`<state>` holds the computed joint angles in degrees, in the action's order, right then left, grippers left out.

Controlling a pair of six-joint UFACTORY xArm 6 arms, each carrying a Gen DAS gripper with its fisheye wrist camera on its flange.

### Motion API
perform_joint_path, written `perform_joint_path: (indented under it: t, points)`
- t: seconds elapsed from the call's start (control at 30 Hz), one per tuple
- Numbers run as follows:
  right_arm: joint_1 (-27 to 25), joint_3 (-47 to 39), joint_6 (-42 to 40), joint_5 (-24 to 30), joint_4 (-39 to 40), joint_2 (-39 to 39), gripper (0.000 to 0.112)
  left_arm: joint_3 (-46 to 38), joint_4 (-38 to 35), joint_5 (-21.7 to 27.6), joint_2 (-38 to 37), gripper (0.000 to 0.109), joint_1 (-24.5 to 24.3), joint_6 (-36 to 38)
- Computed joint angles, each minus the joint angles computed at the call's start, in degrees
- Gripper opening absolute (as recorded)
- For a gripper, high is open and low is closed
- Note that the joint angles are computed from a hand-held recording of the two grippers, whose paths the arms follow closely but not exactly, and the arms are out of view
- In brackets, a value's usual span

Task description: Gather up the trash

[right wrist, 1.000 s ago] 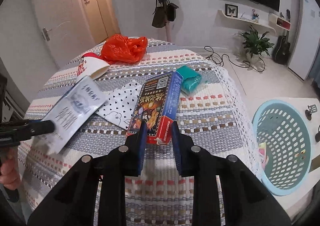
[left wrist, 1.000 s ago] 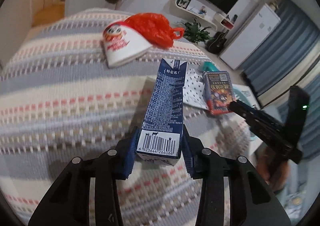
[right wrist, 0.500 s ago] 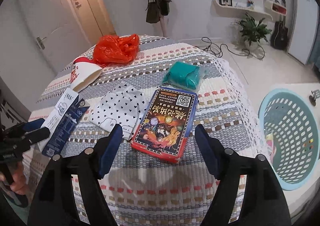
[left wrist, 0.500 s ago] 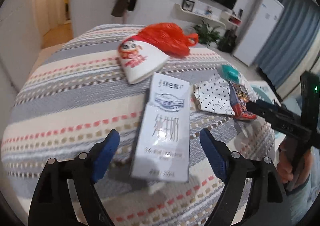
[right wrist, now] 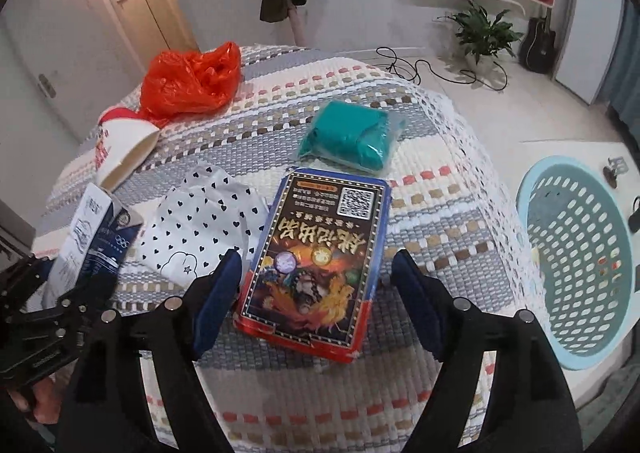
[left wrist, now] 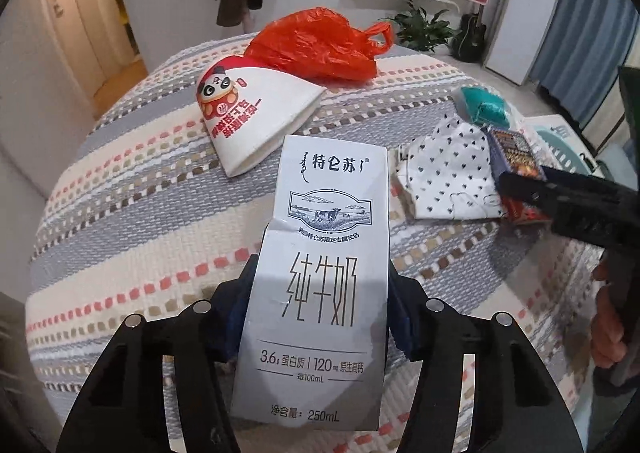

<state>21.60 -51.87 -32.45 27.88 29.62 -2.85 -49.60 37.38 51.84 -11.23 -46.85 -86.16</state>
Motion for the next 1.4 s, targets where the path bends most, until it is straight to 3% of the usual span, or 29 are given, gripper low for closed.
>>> perform_joint_path:
  t: [0.17, 0.4, 0.63, 0.83, 1.13, 1.27, 1.4]
  points:
    - [1.3, 0.9, 2.3, -2.9, -4.8, 0.0, 0.062, -1.8, 1.5, 1.7, 1.2, 0.054, -1.2, -1.0]
    - [-0.9, 2.3, -8.7, -2.1, 7.0, -5.1, 0.06, -4.4, 7.6, 3.0, -0.3, 0.054, -2.8, -4.0]
    - [-6.0, 0.8, -14.8, -0.1, 14.9, -8.8, 0.06, -13.0, 12.6, 2.9, 3.6, 0.054, -3.6, -1.4]
    - [-13.1, -3.1, -16.8, 2.2, 18.3, -7.4, 0.06, -25.2, 12.3, -2.0, 12.8, 0.054, -1.8, 3.8]
    - [-23.9, -9.8, -16.3, 3.8, 19.8, -0.4, 0.06, -50.1, 3.2, -6.3, 33.5, 0.054, 0.0, 18.0]
    - [-26.8, -12.0, -14.1, 3.2, 17.4, 4.1, 0.06, -64.6, -3.5, -5.5, 45.2, 0.054, 0.1, 26.2]
    - [-28.2, -12.5, -7.7, -0.3, 9.5, 8.9, 0.06, -79.4, -8.2, 0.3, 56.7, 0.054, -0.5, 33.2]
